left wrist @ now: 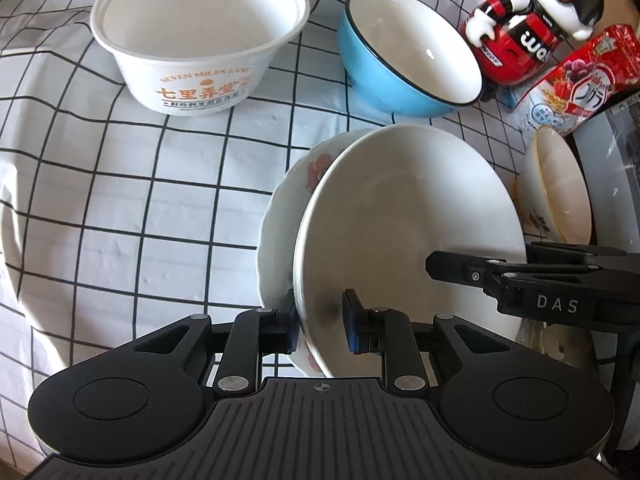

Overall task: Organize plates and bowls
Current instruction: 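Carry the white bowl with both tools and lower it onto the floral plate, then open both tools and withdraw from the white bowl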

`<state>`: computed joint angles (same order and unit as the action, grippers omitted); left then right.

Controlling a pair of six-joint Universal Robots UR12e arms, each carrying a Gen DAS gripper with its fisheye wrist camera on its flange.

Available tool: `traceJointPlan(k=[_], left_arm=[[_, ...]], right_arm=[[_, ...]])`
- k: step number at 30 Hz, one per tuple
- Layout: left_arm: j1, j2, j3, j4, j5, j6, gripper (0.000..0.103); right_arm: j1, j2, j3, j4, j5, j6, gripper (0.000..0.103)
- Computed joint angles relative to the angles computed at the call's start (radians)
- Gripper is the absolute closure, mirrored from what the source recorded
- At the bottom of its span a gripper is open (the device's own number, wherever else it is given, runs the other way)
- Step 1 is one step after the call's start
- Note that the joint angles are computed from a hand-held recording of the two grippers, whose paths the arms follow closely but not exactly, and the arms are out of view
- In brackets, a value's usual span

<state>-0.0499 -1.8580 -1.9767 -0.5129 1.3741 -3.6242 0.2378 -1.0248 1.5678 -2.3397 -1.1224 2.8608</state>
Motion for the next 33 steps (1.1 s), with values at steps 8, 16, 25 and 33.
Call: traceJointPlan(k=[8, 16, 25, 33], left_arm=[[0.001, -0.008, 0.010, -0.014, -0.004, 0.032, 0.079], [-0.005, -0.004, 0.017, -0.029, 0.015, 0.057, 0.079], [0.001, 0.017, 0.005, 0.011, 0.044, 0.079, 0.079], [-0.002, 0.024, -0.007, 0.030, 0.049, 0.072, 0.079]], right_arm=[[-0.007, 0.004, 0.000, 0.011, 0.010, 0.009, 0.060], [-0.004, 0.004, -0.007, 0.030, 0.002, 0.010, 0.060], [-0.006, 0.002, -0.012, 0.046, 0.002, 0.001, 0.060], [-0.009, -0.013, 0.007, -0.006, -0.003, -0.005, 0.060]])
